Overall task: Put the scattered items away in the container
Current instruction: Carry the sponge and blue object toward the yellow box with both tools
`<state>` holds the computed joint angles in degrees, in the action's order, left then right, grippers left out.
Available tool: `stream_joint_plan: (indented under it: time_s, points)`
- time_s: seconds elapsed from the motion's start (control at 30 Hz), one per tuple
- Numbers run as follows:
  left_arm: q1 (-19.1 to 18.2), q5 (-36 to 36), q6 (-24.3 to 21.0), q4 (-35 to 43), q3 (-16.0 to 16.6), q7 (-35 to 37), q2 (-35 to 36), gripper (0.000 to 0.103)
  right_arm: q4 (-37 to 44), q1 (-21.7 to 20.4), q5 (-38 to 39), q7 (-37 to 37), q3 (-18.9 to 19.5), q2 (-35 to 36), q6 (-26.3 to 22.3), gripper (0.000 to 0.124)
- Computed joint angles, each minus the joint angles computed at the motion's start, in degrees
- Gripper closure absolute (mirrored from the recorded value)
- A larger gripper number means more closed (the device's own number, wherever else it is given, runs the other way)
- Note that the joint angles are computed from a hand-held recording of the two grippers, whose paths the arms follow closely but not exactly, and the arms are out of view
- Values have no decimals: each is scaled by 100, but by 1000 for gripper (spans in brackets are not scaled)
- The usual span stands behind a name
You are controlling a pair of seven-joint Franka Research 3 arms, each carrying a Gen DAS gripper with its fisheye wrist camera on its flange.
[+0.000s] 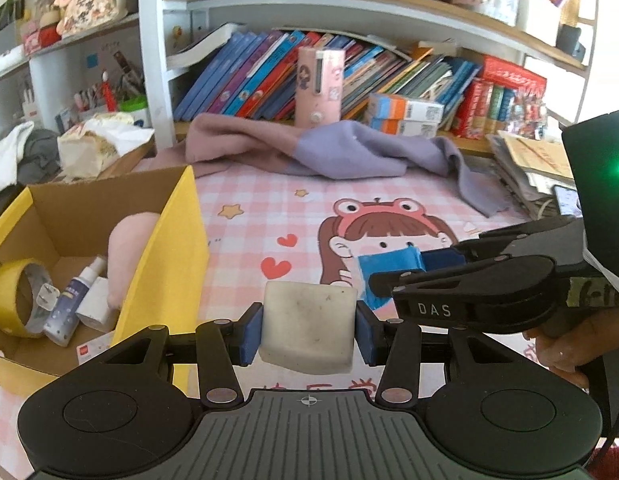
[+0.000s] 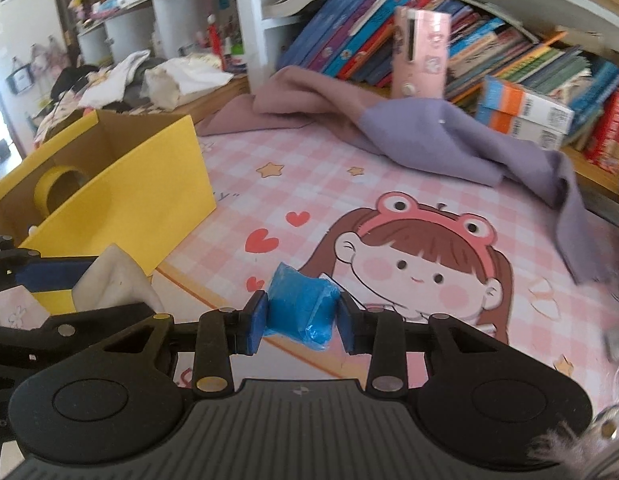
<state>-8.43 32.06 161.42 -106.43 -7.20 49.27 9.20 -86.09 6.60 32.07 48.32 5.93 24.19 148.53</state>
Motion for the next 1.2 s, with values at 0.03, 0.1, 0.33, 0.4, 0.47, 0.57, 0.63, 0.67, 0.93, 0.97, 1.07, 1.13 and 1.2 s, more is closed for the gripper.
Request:
stream_joint_plan:
  time_s: [0.03, 0.1, 0.33, 0.4, 0.47, 0.57, 0.63, 0.67, 0.93, 0.97, 1.07, 1.13, 1.2]
  points:
    - [26, -55, 78, -76, -20, 77, -52, 57, -175, 27, 1, 71, -24, -122, 112, 90]
    - [82, -207, 241, -246, -64, 269, -167, 57, -542, 99, -30, 286, -88, -378, 323, 90]
    - [266, -1273, 837, -977, -261, 1547, -646, 57, -1763, 353, -331, 1127, -269, -1282, 960, 90]
    - [282, -1573, 1018, -1199, -264, 1896, -801, 57, -2116, 448, -509, 1434, -312, -1538, 1183, 90]
    - [268, -2036, 1150, -1429, -259, 2370, -963, 57, -2451, 541, -757, 1798, -350, -1779, 1313, 90]
    - [127, -2851, 1269, -1806, -152, 3186, -1259, 57, -2883, 671, -1251, 2474, -375, -2082, 1413, 90]
    - [-44, -3327, 1290, -2056, -2, 3659, -1479, 57, -3183, 736, -1566, 2853, -344, -2305, 1541, 90]
    - [-139, -3526, 1288, -2185, 87, 3858, -1601, 57, -3340, 760, -1704, 3009, -317, -2425, 1623, 90]
    - [-712, -4168, 1237, -3179, 794, 4650, -2604, 57, -4401, 616, -3141, 4799, 191, -3298, 2047, 90]
    - [-763, -4179, 1219, -3288, 881, 4706, -2723, 57, -4494, 555, -3326, 5036, 290, -3385, 2075, 90]
    - [-868, -4174, 1142, -3577, 1093, 4830, -3055, 57, -4721, 401, -3751, 5624, 556, -3623, 2109, 90]
    - [-893, -4149, 1090, -3739, 1185, 4866, -3242, 57, -4828, 366, -3908, 5862, 677, -3752, 2079, 90]
    - [-914, -4140, 1012, -3888, 1280, 4888, -3430, 57, -4908, 385, -3992, 6001, 758, -3860, 2027, 90]
